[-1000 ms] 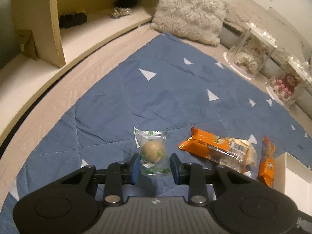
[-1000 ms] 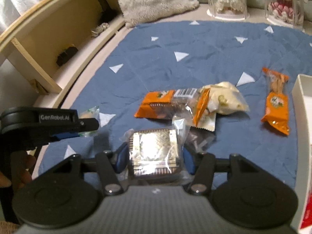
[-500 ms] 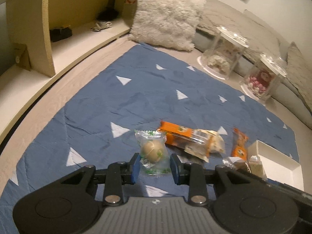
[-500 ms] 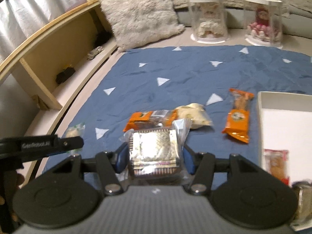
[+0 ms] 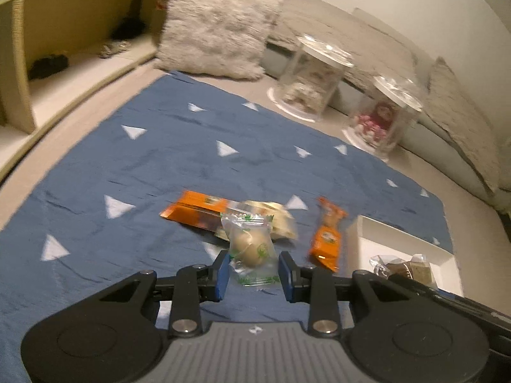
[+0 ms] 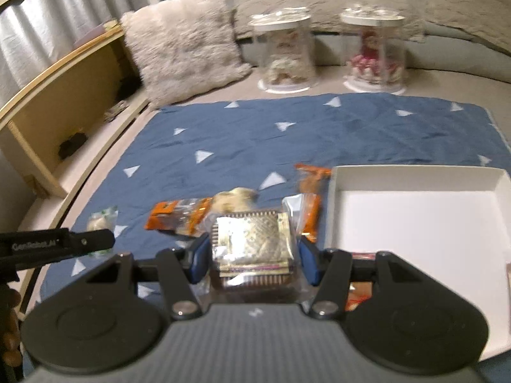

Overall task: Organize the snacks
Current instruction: 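Carry the pastry in left tool over the tray while right tool carries the silver cake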

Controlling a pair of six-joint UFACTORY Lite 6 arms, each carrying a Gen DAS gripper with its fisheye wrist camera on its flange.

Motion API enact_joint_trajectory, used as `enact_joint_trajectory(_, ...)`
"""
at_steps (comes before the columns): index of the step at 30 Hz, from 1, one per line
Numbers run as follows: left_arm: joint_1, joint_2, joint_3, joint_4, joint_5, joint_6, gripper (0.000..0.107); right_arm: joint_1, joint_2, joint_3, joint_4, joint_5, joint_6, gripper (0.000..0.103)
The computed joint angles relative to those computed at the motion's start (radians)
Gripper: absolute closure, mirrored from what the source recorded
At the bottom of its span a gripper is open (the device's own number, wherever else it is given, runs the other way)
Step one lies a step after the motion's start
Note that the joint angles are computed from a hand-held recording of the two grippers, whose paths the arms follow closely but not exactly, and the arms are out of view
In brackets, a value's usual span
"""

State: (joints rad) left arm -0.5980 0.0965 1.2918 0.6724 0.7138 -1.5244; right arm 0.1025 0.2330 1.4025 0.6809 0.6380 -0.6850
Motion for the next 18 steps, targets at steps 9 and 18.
enact_joint_trajectory(9,-0.102,0.266,0.309,-0.047,-0.002,0.058,0.072,-0.167,-0.031,-0.012,0.028,0.047,-0.093,0.041)
enact_joint_trajectory(18,-0.160,0.569,0.700,-0.167,0.029,0.199,0.072,-0.383,0.015,0.030,0.048,0.113,-0.213,0.041)
